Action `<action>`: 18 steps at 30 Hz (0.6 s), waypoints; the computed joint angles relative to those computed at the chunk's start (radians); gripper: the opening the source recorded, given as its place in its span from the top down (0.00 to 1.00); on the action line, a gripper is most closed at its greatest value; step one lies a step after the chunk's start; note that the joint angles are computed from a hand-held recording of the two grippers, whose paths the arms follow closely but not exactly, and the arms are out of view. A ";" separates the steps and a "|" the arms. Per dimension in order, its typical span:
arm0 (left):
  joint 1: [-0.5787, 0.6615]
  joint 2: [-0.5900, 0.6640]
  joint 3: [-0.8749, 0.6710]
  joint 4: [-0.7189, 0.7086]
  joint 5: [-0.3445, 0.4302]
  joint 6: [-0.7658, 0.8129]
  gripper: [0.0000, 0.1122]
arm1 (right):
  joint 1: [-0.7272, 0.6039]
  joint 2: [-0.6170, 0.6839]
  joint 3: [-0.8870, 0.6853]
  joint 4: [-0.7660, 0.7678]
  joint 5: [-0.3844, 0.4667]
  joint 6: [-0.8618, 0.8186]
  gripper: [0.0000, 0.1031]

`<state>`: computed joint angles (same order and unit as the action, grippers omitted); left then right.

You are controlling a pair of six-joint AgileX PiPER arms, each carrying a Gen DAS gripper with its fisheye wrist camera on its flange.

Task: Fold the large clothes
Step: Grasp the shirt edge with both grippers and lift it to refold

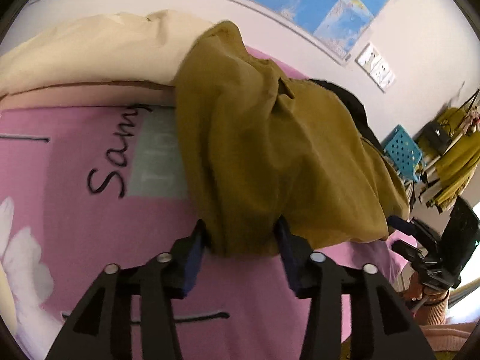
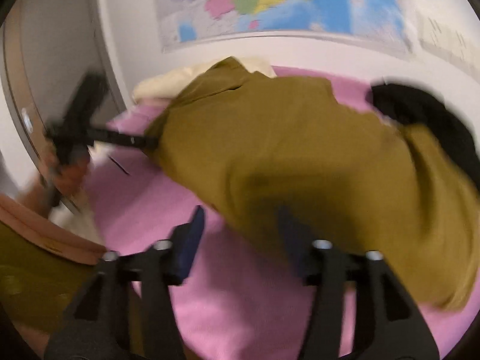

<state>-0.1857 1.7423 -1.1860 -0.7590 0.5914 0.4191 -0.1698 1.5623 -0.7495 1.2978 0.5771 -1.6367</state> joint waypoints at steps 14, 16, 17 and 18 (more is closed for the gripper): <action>-0.010 -0.132 0.103 -0.125 0.007 0.274 0.41 | -0.368 -0.101 -0.005 -0.018 0.249 0.047 0.34; -0.007 -0.142 0.061 -0.112 -0.020 0.277 0.36 | -0.315 -0.104 -0.082 -0.017 0.123 0.083 0.34; -0.016 -0.135 0.037 -0.083 -0.038 0.251 0.36 | -0.293 -0.079 -0.126 -0.035 0.074 0.123 0.34; -0.037 -0.114 -0.012 -0.022 -0.054 0.200 0.36 | -0.256 -0.027 -0.200 -0.084 -0.001 0.201 0.34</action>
